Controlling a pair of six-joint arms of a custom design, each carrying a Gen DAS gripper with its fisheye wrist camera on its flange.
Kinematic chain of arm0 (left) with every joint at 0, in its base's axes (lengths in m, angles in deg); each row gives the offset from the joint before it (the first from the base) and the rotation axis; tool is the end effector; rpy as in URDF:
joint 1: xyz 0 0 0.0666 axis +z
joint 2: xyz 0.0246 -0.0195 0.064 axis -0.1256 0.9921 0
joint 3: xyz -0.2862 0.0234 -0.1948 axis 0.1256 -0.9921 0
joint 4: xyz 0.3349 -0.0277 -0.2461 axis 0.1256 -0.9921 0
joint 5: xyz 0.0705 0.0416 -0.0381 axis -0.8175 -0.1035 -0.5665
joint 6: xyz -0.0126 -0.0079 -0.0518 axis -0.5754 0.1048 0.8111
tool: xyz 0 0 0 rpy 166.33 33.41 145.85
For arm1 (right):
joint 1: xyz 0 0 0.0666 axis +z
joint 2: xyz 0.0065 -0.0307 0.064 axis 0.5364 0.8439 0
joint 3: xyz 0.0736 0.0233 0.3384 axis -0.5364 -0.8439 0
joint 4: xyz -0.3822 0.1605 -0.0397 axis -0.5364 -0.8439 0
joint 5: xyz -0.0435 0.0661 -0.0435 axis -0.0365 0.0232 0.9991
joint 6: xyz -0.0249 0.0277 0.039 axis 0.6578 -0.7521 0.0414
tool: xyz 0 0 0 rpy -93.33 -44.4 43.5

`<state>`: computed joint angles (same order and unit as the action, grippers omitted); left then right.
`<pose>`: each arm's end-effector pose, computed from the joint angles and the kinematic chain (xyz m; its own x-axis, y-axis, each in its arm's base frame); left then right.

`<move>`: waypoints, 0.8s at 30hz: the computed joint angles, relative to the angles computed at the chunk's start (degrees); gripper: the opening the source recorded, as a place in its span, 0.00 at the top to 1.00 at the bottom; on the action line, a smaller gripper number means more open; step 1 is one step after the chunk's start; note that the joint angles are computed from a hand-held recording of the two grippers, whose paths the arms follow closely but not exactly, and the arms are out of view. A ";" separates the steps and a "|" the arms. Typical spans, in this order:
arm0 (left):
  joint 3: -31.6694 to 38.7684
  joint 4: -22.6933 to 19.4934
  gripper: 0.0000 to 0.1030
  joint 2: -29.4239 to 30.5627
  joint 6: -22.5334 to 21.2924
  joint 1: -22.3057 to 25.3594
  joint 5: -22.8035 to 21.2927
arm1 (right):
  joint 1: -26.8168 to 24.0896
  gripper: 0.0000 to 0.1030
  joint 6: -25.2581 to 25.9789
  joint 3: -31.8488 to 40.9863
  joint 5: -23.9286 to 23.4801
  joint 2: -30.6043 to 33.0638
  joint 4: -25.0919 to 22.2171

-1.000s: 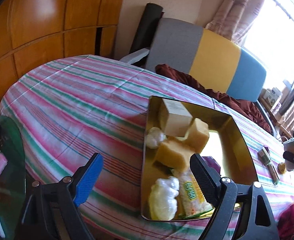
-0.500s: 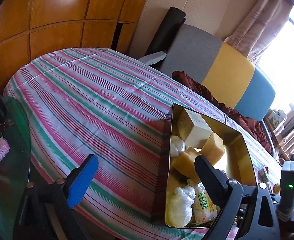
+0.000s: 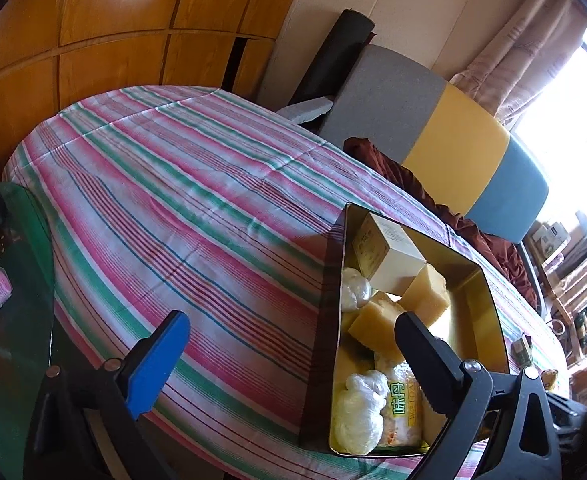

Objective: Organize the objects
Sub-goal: 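Carry the white knitted bundle into the gold tray and release it with the right gripper, then grasp the wrapped biscuit bar with the right gripper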

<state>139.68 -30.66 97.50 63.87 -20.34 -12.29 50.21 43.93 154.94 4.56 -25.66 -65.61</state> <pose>0.3441 -0.0793 0.3969 -0.6865 -0.3496 -0.6375 -0.1617 0.9283 -0.3350 0.3582 0.1220 0.4045 -0.8600 -0.2340 -0.4535 -0.3541 0.9135 0.2003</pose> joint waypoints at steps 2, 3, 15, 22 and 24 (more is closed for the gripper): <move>-0.19 0.58 0.00 -0.35 -0.86 -0.64 -0.18 | -1.59 0.30 0.01 -0.45 0.19 -1.66 -0.12; -0.14 0.75 0.00 -0.38 -1.47 -0.94 -0.09 | -2.49 0.30 0.00 -0.55 0.41 -2.23 -0.20; 1.78 1.07 0.00 0.93 -8.53 -7.16 0.07 | -18.87 0.30 -0.41 -0.44 0.50 -3.54 -2.45; 3.43 2.03 0.00 2.18 -11.85 -11.50 0.27 | -31.36 0.30 2.21 2.06 2.49 0.75 -3.43; 3.84 2.50 0.00 2.51 -11.91 -12.47 0.60 | -34.37 0.26 3.20 2.98 4.87 2.84 -2.79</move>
